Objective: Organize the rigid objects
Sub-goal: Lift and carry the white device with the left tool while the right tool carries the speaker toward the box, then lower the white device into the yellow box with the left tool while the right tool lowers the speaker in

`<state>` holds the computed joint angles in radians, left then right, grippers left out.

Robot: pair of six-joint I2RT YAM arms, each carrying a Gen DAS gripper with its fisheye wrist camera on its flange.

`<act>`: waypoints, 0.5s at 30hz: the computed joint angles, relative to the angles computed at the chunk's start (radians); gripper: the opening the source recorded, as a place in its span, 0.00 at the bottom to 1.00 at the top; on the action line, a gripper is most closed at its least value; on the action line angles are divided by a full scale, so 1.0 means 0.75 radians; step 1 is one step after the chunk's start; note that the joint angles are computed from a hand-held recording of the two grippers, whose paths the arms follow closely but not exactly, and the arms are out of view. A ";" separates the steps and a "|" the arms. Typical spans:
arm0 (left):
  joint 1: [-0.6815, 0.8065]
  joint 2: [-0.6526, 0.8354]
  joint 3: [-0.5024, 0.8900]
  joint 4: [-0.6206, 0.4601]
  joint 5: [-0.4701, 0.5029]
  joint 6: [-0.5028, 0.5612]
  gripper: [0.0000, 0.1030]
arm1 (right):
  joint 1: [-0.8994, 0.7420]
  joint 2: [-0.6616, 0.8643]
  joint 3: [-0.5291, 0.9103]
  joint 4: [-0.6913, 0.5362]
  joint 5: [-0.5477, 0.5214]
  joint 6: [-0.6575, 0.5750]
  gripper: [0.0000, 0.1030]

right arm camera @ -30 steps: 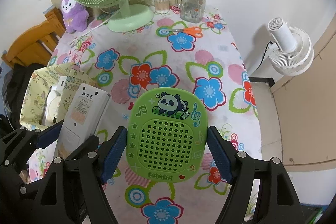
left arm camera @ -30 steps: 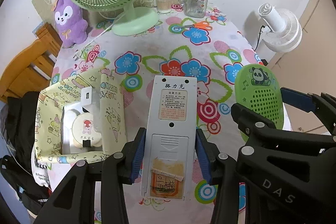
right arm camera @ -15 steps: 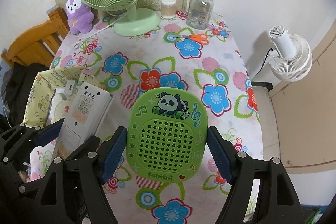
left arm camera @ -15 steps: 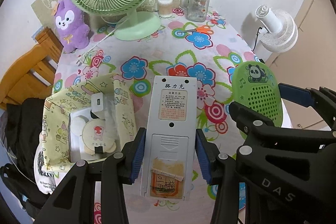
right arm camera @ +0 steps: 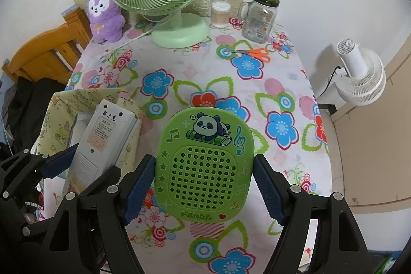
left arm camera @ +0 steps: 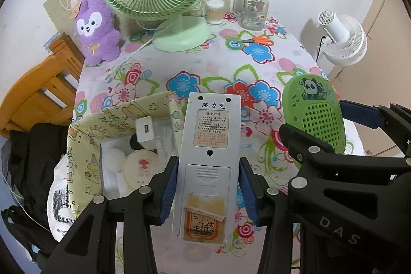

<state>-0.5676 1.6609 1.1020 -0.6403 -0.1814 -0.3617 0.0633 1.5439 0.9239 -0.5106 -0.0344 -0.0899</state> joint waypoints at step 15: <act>0.188 -0.081 -0.108 0.043 0.068 0.181 0.45 | 0.180 0.074 0.064 -0.009 0.065 0.150 0.76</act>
<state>-0.4264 1.6004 1.0211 -0.6081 -0.1302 -0.2258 0.1980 1.5995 0.9719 -0.5173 0.0144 0.0224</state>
